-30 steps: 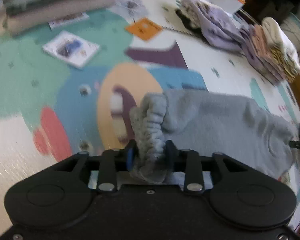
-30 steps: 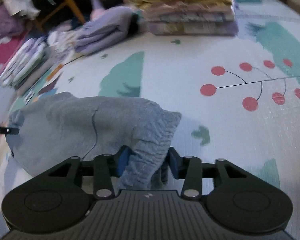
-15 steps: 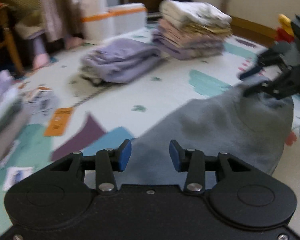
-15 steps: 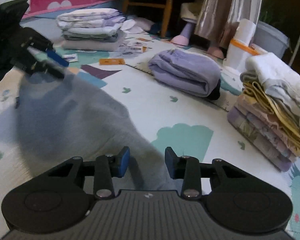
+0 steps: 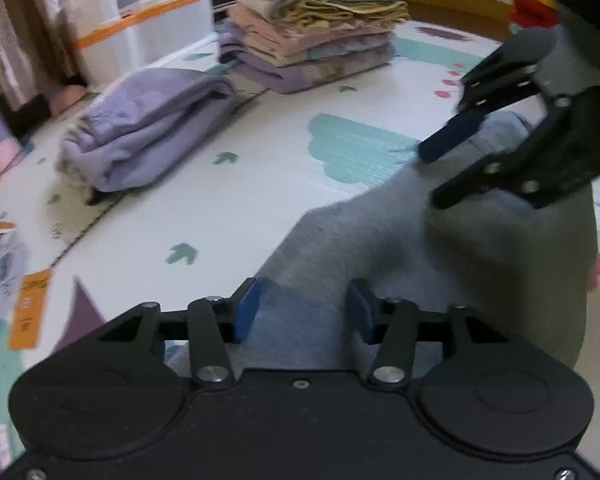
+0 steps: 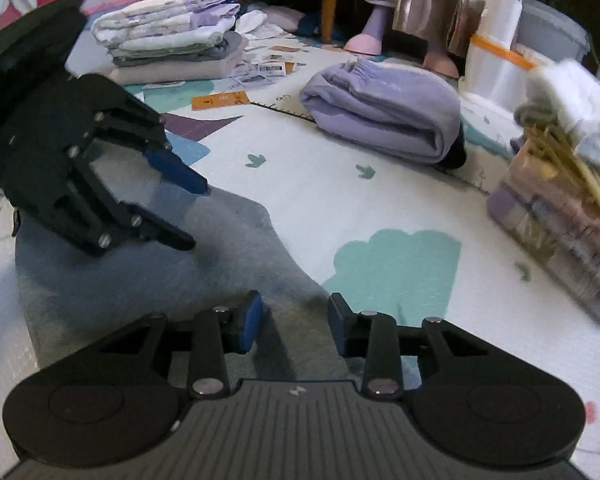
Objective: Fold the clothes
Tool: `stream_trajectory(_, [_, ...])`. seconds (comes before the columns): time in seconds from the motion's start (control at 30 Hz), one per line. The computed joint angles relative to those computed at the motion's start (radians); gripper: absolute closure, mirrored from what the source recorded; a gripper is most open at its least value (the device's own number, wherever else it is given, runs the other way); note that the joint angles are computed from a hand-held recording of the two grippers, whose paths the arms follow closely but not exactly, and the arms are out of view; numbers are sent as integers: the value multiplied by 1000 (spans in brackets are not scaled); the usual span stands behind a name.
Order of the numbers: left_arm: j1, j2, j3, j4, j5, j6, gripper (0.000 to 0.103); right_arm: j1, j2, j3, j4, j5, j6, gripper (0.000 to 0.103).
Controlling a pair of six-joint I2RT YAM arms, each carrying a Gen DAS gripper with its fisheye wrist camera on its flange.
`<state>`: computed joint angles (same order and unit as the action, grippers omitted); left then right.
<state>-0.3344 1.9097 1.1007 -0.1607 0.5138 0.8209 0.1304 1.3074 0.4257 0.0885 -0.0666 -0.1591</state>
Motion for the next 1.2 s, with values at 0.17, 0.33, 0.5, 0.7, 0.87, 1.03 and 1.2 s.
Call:
stream_trajectory(0.17, [40, -196, -145, -2, 80, -7, 58, 44, -345, -129, -111, 4, -2, 66])
stream_trajectory(0.33, [38, -227, -221, -43, 105, -9, 58, 155, -488, -201, -196, 22, 32, 67])
stream_trajectory(0.5, [35, -142, -212, 3, 54, -70, 47, 131, -319, -200, -136, 3, 101, 65])
stream_trajectory(0.7, [221, -374, -280, -183, 136, -187, 51, 153, -536, -163, -362, 25, 136, 64])
stream_trajectory(0.87, [498, -385, -166, -400, 180, -281, 49, 20, -676, -168, -475, -33, 50, 62])
stream_trajectory(1.03, [651, -185, 2, -487, 202, -465, 49, -164, -688, -183, -501, -109, -9, 62])
stream_trajectory(1.2, [694, -41, 69, -494, 271, -587, 49, -278, -643, -192, -495, -174, -33, 58])
